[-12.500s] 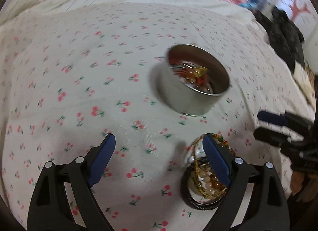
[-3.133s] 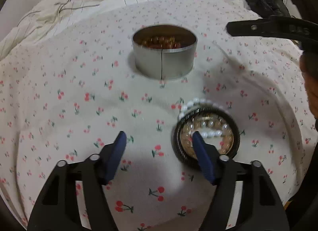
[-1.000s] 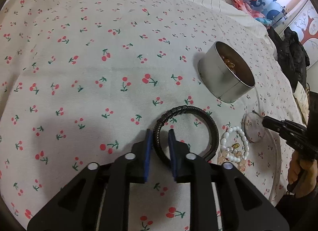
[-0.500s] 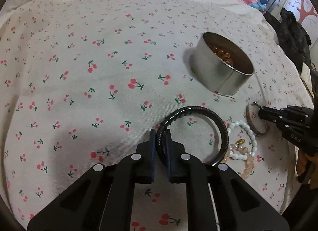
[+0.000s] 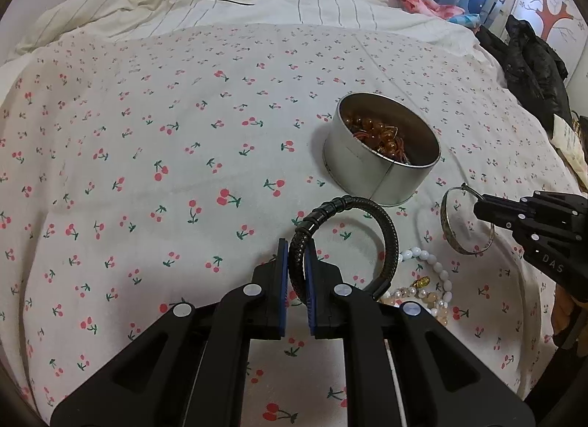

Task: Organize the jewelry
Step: 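Carry the black bracelet and silver bangle in both tools toward the tin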

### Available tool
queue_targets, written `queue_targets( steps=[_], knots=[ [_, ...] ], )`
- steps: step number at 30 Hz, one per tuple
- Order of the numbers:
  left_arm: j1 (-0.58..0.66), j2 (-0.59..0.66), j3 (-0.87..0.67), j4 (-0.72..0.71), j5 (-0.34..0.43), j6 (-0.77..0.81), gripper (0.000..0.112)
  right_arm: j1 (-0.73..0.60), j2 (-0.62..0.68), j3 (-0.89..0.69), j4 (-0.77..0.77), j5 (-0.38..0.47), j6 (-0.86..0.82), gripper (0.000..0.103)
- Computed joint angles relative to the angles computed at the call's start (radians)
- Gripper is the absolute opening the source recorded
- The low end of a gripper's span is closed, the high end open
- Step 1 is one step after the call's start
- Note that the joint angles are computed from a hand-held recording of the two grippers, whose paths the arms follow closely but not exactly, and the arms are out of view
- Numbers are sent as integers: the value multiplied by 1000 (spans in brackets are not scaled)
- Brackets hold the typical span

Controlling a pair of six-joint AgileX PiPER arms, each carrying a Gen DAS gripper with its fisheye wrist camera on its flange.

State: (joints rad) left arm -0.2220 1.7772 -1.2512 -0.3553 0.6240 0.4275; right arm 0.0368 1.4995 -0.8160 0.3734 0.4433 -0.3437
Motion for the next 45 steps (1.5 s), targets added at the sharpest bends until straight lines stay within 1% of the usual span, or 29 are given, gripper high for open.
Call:
queue_targets(
  steps=[3,10,24,28,31,45],
  knots=[
    [-15,-16,19,40,-29,-22,8,4,-5,-2,-10,-2,14,6],
    [-38,-34,32,96,-58,-63,8,-2,-12,2,-12,-8,10,6],
    [-58,-59,43,125,-89,-89,8,-29,-31,2,22,-9,-24,6],
    [-55,-71,43,107,-88,-78,8,-43,-38,-1,54,-17,-46,6],
    [-61,-82,51,122,-104,-87,8,-51,-40,-14,72,-17,-53,6],
    [-89,-112,74,163,-131,-118,8,-38,-31,-50,107,-41,-46,6]
  ],
)
